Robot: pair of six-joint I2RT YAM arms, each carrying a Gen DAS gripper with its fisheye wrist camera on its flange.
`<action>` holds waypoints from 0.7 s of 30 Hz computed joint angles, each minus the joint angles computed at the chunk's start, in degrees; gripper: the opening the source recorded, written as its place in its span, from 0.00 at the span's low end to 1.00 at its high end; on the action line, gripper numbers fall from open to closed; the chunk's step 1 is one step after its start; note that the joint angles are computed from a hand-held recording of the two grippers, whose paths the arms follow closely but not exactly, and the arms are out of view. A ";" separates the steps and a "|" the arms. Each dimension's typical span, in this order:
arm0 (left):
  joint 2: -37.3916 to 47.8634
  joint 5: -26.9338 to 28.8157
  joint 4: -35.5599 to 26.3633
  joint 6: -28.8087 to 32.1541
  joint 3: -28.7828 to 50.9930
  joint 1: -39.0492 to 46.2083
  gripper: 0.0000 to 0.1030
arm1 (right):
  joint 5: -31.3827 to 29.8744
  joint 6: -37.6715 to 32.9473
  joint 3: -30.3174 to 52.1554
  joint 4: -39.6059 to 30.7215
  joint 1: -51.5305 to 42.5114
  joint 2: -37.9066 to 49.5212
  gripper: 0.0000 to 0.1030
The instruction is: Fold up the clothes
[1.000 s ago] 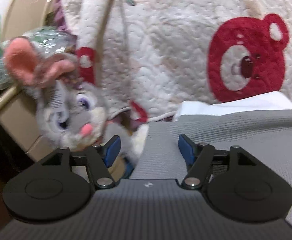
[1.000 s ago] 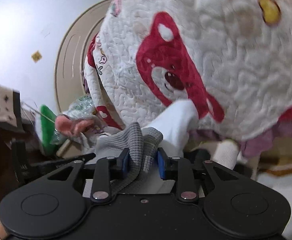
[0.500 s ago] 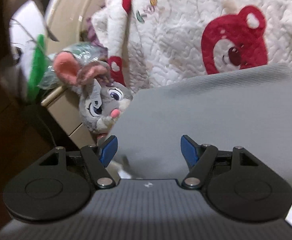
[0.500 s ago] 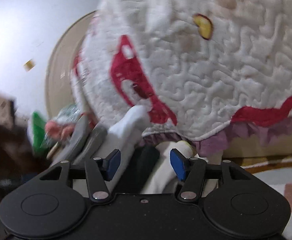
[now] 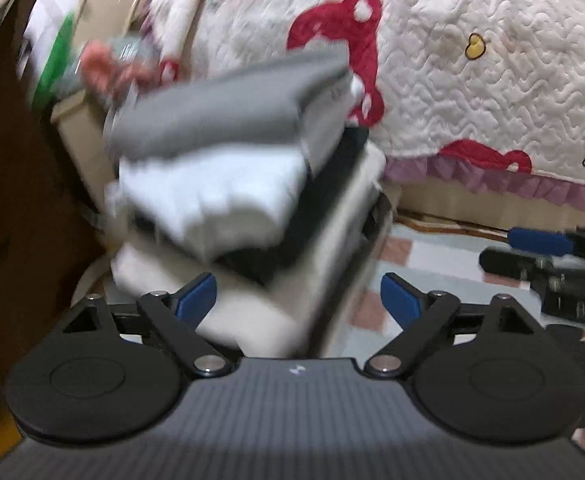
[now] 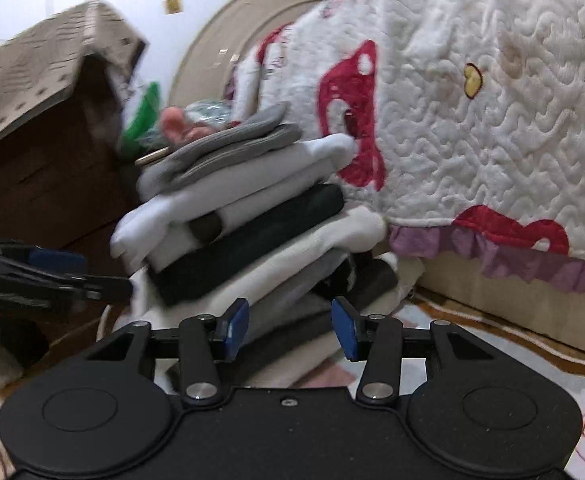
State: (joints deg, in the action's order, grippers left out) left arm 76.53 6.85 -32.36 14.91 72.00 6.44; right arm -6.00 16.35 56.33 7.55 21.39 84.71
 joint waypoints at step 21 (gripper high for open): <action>-18.37 -26.55 12.29 -17.79 -35.86 -22.32 0.98 | 8.45 -2.58 -27.70 5.65 4.51 -22.73 0.73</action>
State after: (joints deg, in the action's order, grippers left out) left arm 58.16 -19.70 -20.07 -2.88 36.14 -15.88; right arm 2.45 13.77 28.63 13.20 25.90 61.97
